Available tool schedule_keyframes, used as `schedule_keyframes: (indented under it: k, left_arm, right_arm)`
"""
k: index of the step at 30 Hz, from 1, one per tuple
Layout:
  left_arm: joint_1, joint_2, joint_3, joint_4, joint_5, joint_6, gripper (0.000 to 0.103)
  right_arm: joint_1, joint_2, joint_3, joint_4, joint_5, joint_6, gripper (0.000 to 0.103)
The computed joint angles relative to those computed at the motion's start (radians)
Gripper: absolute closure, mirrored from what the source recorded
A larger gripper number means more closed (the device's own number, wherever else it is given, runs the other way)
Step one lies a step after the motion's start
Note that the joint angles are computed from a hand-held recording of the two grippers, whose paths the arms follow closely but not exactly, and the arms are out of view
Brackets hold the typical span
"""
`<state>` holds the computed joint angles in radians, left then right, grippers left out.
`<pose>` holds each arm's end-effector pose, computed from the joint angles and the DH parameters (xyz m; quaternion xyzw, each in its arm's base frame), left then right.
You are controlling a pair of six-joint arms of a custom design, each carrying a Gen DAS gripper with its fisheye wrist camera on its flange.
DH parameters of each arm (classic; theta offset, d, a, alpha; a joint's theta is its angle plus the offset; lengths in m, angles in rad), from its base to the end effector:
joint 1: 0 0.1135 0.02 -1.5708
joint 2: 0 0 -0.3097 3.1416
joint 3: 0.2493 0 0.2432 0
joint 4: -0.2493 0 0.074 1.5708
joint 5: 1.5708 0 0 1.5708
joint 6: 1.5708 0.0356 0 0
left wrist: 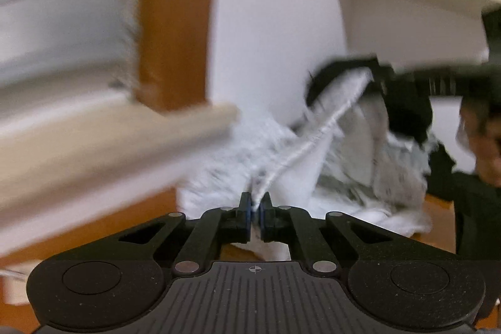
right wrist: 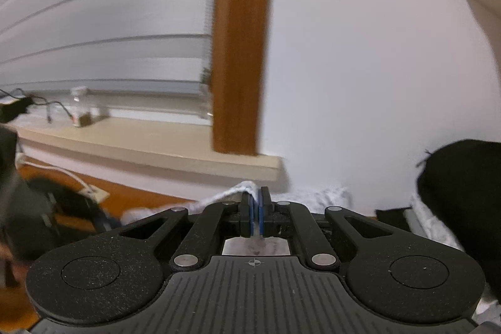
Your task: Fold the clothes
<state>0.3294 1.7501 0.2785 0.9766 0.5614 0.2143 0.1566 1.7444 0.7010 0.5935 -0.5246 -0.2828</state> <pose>0.2426 0.0629 0.1402 0.0942 0.8320 -0.0970 0.5381 0.3314 0.0704 0.1995 -0.3128 0.7683 0.1868 0.5262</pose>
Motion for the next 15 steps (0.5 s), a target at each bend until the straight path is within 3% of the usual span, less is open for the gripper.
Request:
schedule_keyframes:
  k: [4,7,12,15]
  left_arm:
    - [0.341,-0.29,0.039,-0.307,0.243,0.12,0.098]
    - [0.584,-0.395,0.138,-0.529,0.4,0.223,0.098]
    - [0.928,-0.373,0.324,-0.717,0.592,0.302,0.098]
    - [1.064,-0.276,0.431,-0.789,0.636,0.357,0.098]
  right_arm:
    - [0.082,-0.105,-0.025,-0.049,-0.037,0.016,0.099]
    - [0.192,-0.193,-0.022,-0.103,-0.045,0.039,0.099]
    - [0.448,-0.253,0.044,-0.171,-0.003,0.108,0.099]
    - [0.587,-0.21,0.095,-0.189,0.01,0.133,0.098]
